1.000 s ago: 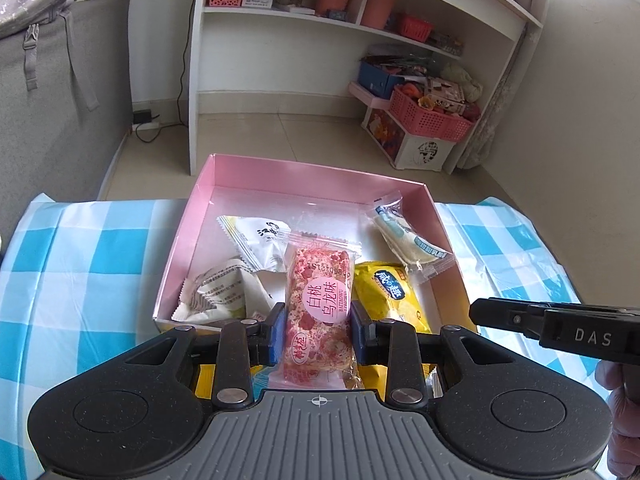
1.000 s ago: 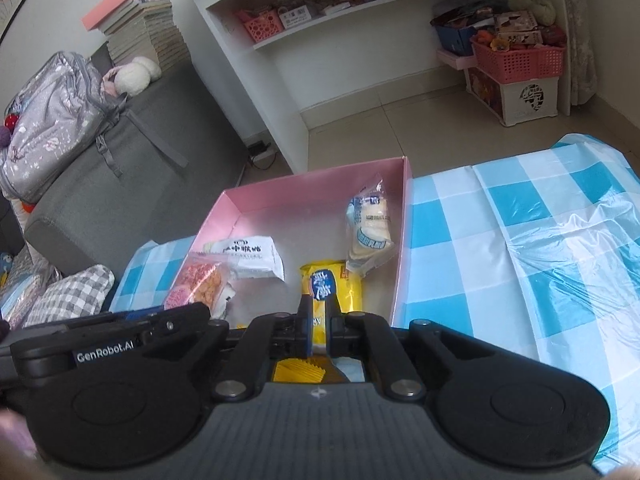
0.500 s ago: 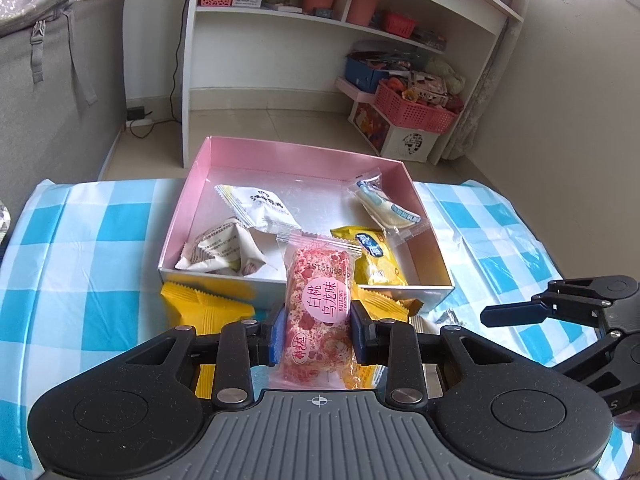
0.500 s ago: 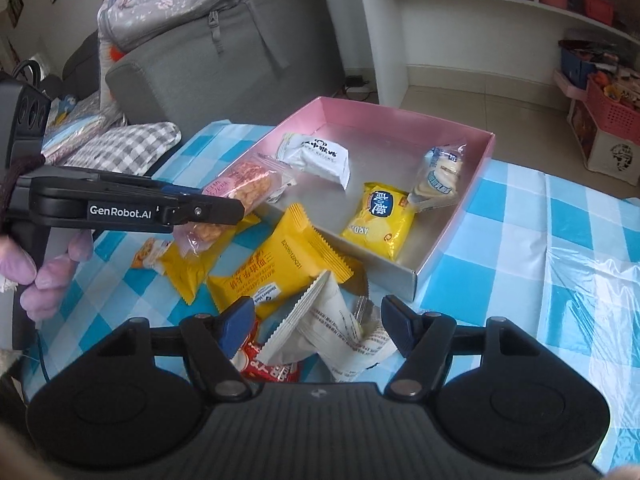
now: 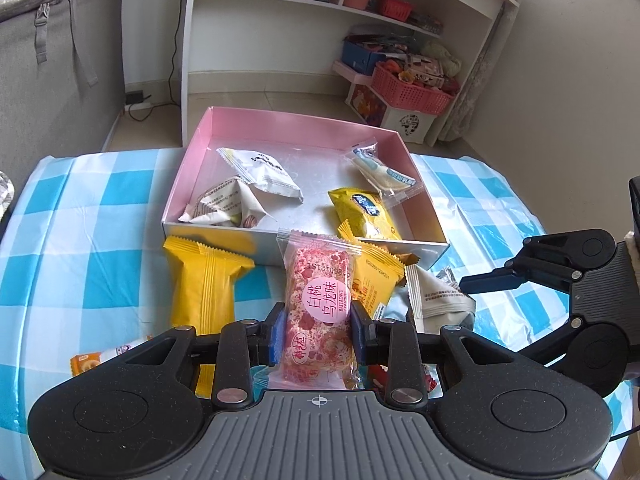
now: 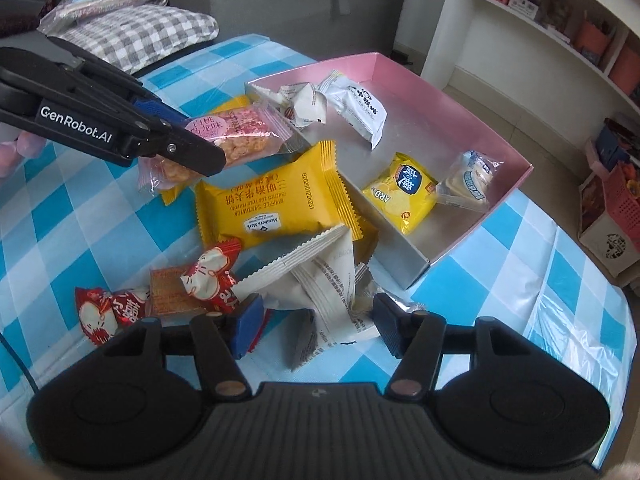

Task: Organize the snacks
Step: 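Lower both packets into the pink box and open both grippers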

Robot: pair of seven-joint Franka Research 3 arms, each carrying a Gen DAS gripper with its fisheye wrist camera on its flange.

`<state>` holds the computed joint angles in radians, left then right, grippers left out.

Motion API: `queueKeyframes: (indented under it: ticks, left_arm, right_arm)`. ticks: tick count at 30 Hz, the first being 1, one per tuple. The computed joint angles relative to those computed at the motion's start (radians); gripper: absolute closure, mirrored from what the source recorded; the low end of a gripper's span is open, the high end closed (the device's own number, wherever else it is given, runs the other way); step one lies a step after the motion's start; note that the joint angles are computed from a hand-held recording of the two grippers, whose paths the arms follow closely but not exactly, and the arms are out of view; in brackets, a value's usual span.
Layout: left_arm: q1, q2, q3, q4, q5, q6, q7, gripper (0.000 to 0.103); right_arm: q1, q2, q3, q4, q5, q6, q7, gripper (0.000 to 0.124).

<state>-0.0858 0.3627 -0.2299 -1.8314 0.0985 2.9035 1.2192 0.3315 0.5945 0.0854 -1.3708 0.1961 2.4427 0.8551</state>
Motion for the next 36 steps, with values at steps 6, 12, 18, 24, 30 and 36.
queueKeyframes:
  ticks: [6,12,18,24,30,36]
  left_arm:
    - [0.000,0.005,-0.002,0.002,0.001,0.000,0.000,0.073]
    - [-0.002,0.009,0.004,0.003,0.005,-0.008,-0.009,0.073]
    - [0.004,0.005,0.004,0.001,0.004,0.002,-0.015,0.073]
    - [0.005,0.014,0.004,0.024,0.004,0.017,-0.019,0.073]
    - [-0.001,0.064,0.013,0.112,0.020,0.015,-0.033,0.073]
    - [-0.025,0.157,0.030,0.258,0.046,-0.040,-0.044,0.073]
  right_arm:
    - [0.037,0.032,-0.029,0.033,-0.076,-0.015,0.017,0.078]
    - [0.043,0.040,-0.029,0.008,-0.088,0.037,0.047,0.086]
    - [0.027,0.011,-0.013,-0.028,-0.061,0.068,0.037,0.099]
    - [-0.010,-0.018,0.026,-0.039,0.023,0.086,0.002,0.099]
    - [-0.031,-0.003,0.047,0.028,0.117,0.097,0.004,0.099]
    - [0.002,0.112,0.010,0.213,0.094,0.095,0.119,0.099]
